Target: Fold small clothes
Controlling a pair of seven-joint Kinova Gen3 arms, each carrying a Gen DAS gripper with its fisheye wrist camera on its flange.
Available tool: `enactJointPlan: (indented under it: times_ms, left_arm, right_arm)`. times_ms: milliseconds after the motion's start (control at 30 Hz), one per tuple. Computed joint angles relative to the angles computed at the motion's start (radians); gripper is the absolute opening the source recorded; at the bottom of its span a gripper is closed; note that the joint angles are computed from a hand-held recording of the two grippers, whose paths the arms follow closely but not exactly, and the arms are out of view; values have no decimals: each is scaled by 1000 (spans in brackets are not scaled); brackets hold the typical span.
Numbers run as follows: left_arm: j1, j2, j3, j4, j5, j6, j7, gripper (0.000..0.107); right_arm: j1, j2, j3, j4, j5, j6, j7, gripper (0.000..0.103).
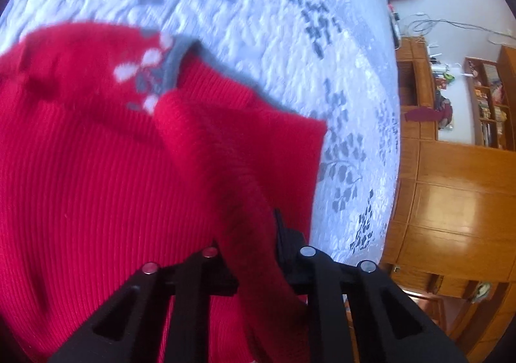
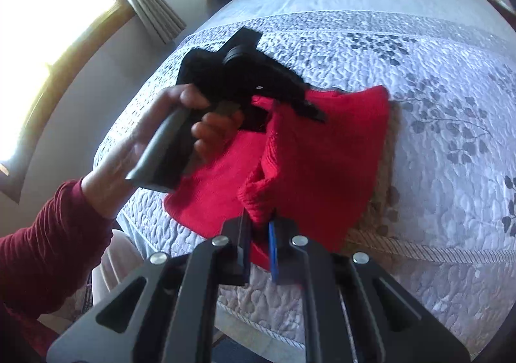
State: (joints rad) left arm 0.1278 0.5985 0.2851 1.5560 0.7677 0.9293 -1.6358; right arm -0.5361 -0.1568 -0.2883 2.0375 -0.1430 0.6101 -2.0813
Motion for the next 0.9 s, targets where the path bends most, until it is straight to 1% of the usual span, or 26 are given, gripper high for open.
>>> enactJointPlan:
  times_ms: [67,167,267,367,467,600,700,800,900]
  left_arm:
    - [-5,-34,3,11,-2,-22,-34,15]
    - [-33,-88,5,20,6,-25,-96,15]
    - [-61,-144,-12,18,2,4,-146,15]
    - [-90,-200,-46,21,-21,40,-194,15]
    - [-132,-240,-77,47,-16,58,-258,15]
    - [-176,-260,-113,103,-7,58,-352,15]
    - [-191,-242,-134,148,-17,39,-391,15]
    - [-206,-222,-137,203,-7,-3,-441,15]
    - [-221,-212,-130,255,16,-48,-491,16]
  right_arm:
    - [-10,24,-13,-26,8,-4,-1,7]
    - [-34,63,-31,-76,27,-4,-4,7]
    - [-65,111,-36,-128,30,-9,9,7]
    - [-107,185,-44,-197,51,-12,15,7]
    - [-155,259,-42,-263,73,-6,17,7]
    - [-208,356,-29,-334,83,15,31,7]
    - [-254,426,-13,-376,101,52,22,7]
    - [-296,482,6,-400,124,89,3,7]
    - [-295,506,6,-389,104,94,11,8]
